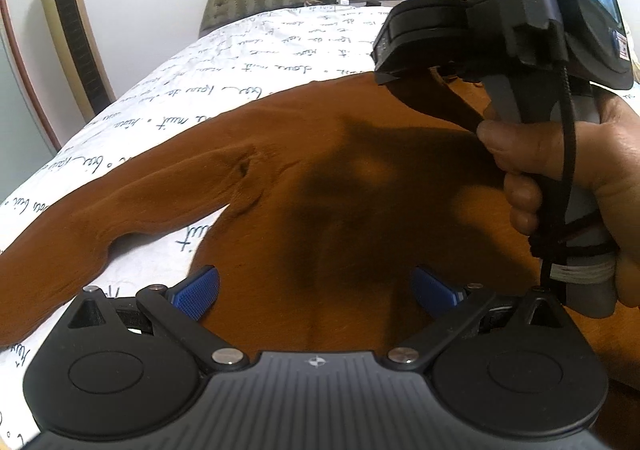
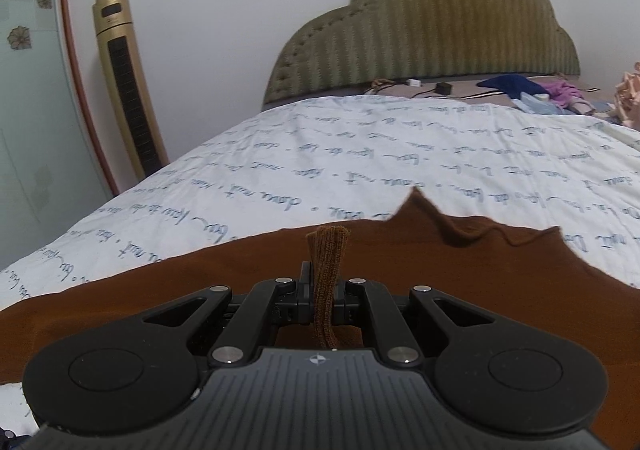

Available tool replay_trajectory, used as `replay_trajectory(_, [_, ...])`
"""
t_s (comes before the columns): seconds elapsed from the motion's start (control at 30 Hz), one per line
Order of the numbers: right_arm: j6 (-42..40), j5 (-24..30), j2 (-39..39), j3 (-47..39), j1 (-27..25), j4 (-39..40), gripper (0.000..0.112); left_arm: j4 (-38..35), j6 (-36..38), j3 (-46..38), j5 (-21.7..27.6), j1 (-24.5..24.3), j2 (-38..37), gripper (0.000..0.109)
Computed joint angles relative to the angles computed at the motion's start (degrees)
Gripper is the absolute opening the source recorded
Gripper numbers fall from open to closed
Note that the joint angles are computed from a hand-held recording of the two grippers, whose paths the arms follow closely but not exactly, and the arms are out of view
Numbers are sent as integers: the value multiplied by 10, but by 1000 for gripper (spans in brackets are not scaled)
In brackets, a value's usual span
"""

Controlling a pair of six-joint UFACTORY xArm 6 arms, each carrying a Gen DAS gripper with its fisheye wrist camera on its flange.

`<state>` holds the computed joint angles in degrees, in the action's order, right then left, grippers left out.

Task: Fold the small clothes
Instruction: 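Carry the sleeve across the sweater body toward the other sleeve with the right tool, then open the right tool to lay the sleeve on the sweater body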

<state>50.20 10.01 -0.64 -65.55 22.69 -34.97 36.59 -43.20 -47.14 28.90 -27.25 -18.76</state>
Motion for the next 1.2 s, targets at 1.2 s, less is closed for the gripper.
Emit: replay_trajectory(1.2, [-492,84,-17,12,63,583,41,-6,-16,6,36,16,-18,103])
